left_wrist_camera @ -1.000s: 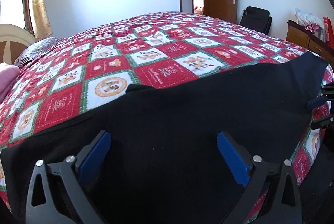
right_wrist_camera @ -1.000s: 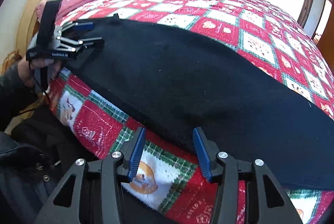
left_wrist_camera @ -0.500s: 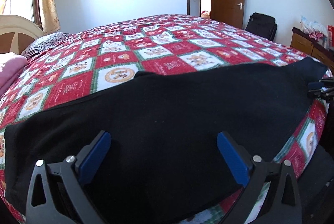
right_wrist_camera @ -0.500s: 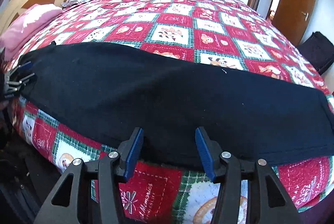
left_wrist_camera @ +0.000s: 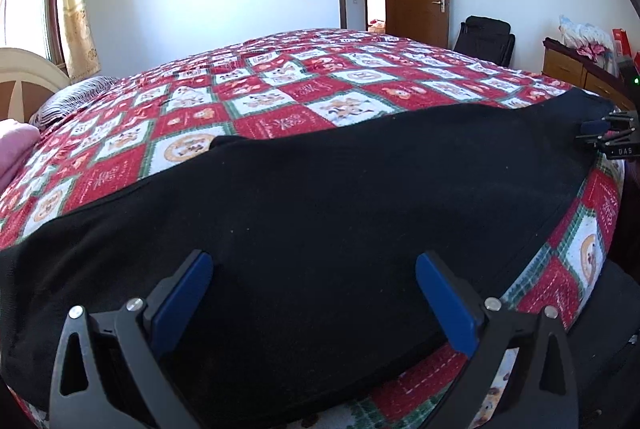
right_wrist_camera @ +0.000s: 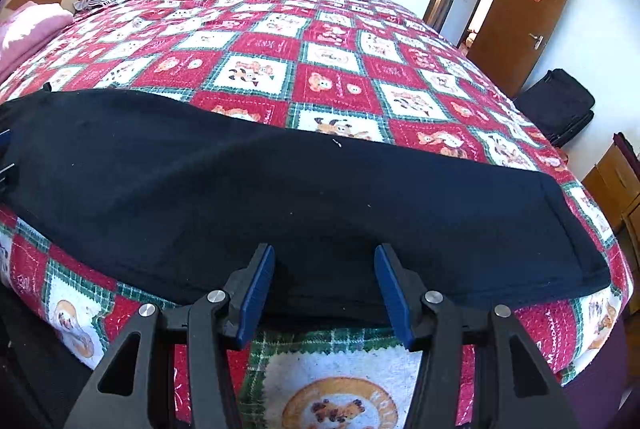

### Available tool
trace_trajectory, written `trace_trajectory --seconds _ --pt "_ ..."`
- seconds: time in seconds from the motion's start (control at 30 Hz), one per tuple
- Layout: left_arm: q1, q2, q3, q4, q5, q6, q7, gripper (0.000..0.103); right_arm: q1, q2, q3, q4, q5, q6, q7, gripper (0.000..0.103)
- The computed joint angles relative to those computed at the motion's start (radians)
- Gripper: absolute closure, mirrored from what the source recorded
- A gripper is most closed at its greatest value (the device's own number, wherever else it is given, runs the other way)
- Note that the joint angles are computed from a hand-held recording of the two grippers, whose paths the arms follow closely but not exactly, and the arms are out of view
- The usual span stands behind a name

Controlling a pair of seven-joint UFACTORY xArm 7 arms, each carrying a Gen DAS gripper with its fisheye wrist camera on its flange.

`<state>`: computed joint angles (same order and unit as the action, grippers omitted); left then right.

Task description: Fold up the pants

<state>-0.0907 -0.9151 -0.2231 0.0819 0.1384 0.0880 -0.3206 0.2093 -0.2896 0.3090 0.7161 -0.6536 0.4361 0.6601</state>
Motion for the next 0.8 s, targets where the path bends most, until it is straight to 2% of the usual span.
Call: trace_trajectory --seconds 0.13,0.3,0.5,0.63,0.8 --pt "-0.013 -0.021 0.007 0.007 -0.003 0.036 -0.002 0.0 0.01 -0.005 -0.015 -0.006 0.032 -0.005 -0.023 0.048" --pt "-0.005 -0.018 0.01 0.01 -0.002 0.053 -0.006 0.0 0.01 -0.004 0.001 0.0 0.023 0.031 -0.029 0.048" --pt "0.002 -0.045 0.026 0.009 0.007 0.076 0.017 0.0 0.034 -0.011 -0.022 -0.002 0.078 0.049 -0.091 0.048" --pt "0.067 -0.097 0.046 -0.001 0.022 0.103 0.042 0.0 0.029 -0.012 -0.017 -0.006 0.078 0.047 -0.102 0.047" --pt "0.161 -0.164 0.141 -0.031 0.0 0.133 0.089 0.0 0.026 -0.009 -0.018 -0.01 0.08 0.034 -0.11 0.047"
